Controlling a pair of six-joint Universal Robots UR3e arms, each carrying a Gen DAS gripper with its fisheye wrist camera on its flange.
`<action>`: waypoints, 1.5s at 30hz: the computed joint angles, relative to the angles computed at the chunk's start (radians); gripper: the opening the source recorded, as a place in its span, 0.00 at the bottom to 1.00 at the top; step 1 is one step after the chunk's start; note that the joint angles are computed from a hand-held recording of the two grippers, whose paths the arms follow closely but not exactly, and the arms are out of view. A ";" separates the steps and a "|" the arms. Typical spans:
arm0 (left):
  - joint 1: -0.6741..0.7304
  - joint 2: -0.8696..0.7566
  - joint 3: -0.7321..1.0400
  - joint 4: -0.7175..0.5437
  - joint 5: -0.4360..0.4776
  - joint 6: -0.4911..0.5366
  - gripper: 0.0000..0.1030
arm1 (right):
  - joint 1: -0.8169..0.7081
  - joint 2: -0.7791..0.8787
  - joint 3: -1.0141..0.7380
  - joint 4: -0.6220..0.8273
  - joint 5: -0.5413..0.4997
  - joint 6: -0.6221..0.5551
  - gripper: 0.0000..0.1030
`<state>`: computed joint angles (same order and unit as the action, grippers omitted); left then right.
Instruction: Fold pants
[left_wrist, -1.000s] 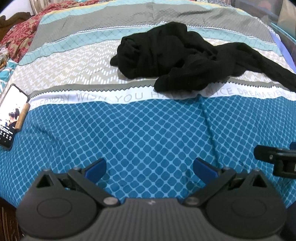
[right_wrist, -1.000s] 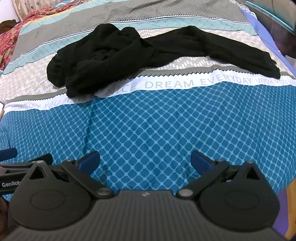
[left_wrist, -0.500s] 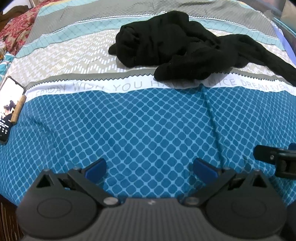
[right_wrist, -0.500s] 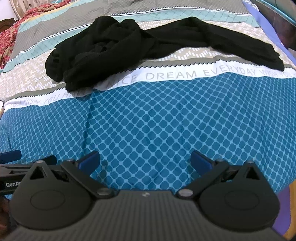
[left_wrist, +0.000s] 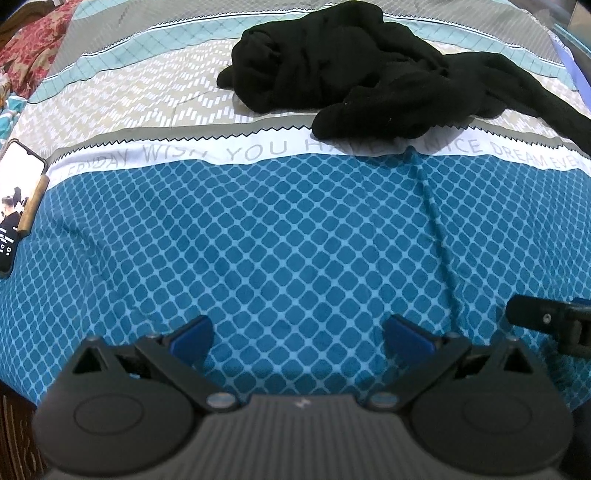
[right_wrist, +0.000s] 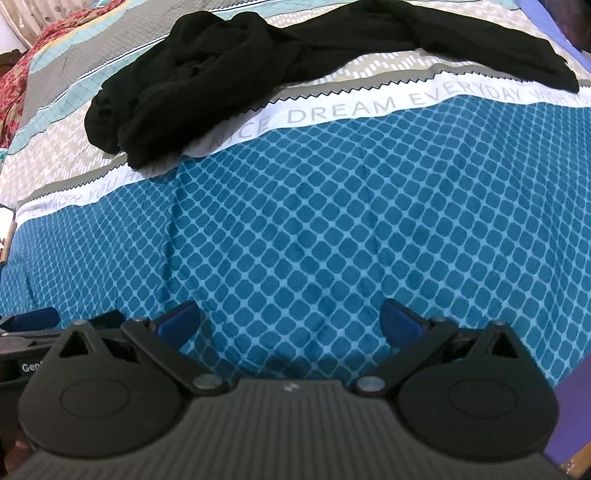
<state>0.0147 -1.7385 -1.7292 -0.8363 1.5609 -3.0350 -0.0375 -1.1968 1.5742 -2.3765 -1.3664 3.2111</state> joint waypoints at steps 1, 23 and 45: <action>0.000 -0.001 0.001 -0.001 0.001 0.000 1.00 | 0.000 0.001 0.001 -0.003 0.001 0.001 1.00; 0.283 -0.318 0.457 -0.280 -0.640 -0.164 1.00 | -0.090 -0.051 0.198 -0.235 0.155 -0.004 1.00; 0.430 -0.169 0.273 -0.246 -0.845 -0.199 0.13 | -0.447 0.387 -0.332 -0.452 0.211 0.463 0.72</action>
<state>0.4445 -1.9079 -1.4557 -1.0819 0.7156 -3.2336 -0.4848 -0.8095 1.2418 -2.8284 -1.1552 3.6742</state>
